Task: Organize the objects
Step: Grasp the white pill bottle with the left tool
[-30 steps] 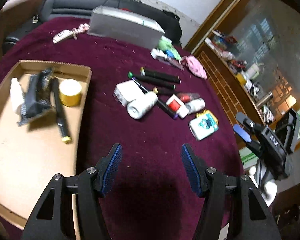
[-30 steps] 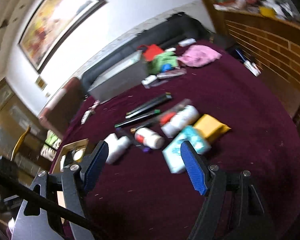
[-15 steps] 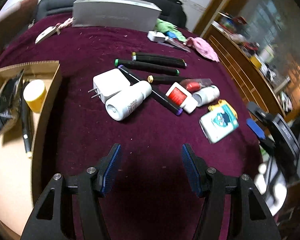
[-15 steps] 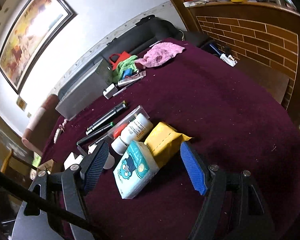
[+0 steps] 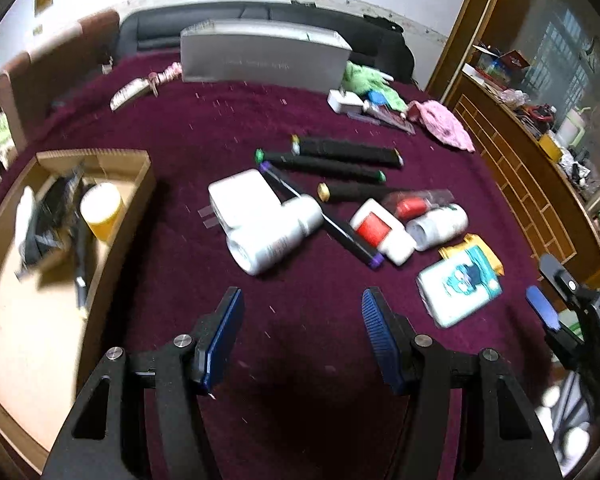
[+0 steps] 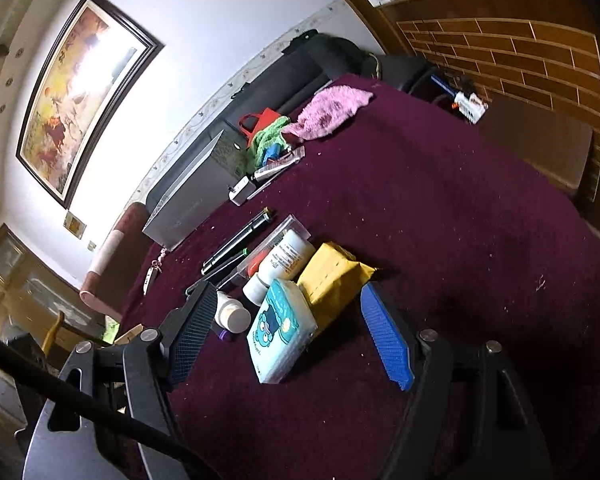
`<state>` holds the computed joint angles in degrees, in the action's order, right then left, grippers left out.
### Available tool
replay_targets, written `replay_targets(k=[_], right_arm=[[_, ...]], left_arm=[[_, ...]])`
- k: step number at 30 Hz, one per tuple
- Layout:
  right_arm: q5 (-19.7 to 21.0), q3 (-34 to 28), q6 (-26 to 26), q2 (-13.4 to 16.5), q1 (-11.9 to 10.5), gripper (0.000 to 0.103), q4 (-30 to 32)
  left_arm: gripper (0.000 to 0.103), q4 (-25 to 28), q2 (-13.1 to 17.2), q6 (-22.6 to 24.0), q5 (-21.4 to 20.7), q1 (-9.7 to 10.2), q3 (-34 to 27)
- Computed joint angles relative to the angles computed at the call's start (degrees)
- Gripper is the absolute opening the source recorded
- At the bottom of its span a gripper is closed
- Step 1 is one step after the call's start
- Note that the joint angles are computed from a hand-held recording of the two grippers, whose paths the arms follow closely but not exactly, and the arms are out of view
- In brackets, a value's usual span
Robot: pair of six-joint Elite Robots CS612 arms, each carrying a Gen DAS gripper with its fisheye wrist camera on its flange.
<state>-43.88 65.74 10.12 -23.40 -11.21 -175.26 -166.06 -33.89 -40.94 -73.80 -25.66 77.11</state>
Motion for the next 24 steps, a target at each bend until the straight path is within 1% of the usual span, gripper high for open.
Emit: replay_targets(k=[4, 6, 8, 9, 11, 14, 15, 16, 17, 19, 20, 21, 22, 23, 24], right_arm=[[-0.1, 0.2, -0.6, -0.2, 0.1, 0.074, 0.3], [-0.4, 0.3, -1.1, -0.2, 0.2, 0.074, 0.2], [-1.2, 0.3, -1.5, -0.3, 0.3, 0.074, 0.4], [-1.8, 0.3, -1.7, -0.3, 0.4, 0.074, 0.6], [-3.0, 0.4, -1.3, -0.3, 0.6, 0.074, 0.2], [-6.5, 1.7, -0.1, -0.7, 0.9, 0.074, -4.6], [-9.8, 2.8, 1.1, -1.1, 1.1, 0.074, -9.0], [-12.6, 3.7, 2.2, -1.3, 1.3, 0.074, -13.0], [-15.5, 4.6, 3.9, -1.2, 1.5, 0.076, -18.4], [-17.1, 4.9, 7.4, -0.4, 1.4, 0.086, -26.1], [-17.5, 4.8, 8.5, -0.1, 1.4, 0.087, -27.8], [-17.6, 4.6, 8.5, 0.0, 1.4, 0.087, -27.3], [-17.1, 4.3, 7.5, -0.1, 1.4, 0.087, -25.4], [-16.1, 3.9, 5.9, -0.2, 1.4, 0.086, -21.9], [-15.4, 3.6, 4.8, -0.3, 1.5, 0.086, -19.4]], left_arm=[[0.055, -0.7, 0.6, -0.6, 0.9, 0.77, -0.9], [0.055, -2.1, 1.0, -0.1, 1.5, 1.08, -1.2], [0.055, -3.8, 1.3, 0.7, 0.8, 1.45, -1.2], [0.055, -4.9, 1.5, 1.0, -0.3, 1.83, -1.1], [0.055, -5.7, 1.7, 1.1, -1.6, 2.39, -1.0], [0.055, -6.6, 2.0, 1.5, -3.2, 2.95, -1.3], [0.055, -6.9, 2.2, 2.2, -3.7, 3.11, -1.6], [0.055, -7.0, 2.4, 3.4, -3.9, 3.1, -1.9], [0.055, -7.0, 2.6, 5.5, -3.9, 3.02, -2.4], [0.055, -5.9, 3.2, 11.0, -2.9, 2.53, -3.7], [0.055, -4.8, 3.8, 14.8, -2.2, 2.11, -4.7], [0.055, -4.0, 4.1, 16.9, -1.6, 1.85, -5.4], [0.055, -2.4, 4.7, 19.6, 0.0, 1.42, -6.5], [0.055, -1.2, 5.1, 21.1, 1.4, 1.14, -7.2], [0.055, 0.5, 5.7, 23.1, 3.9, 0.73, -8.5]])
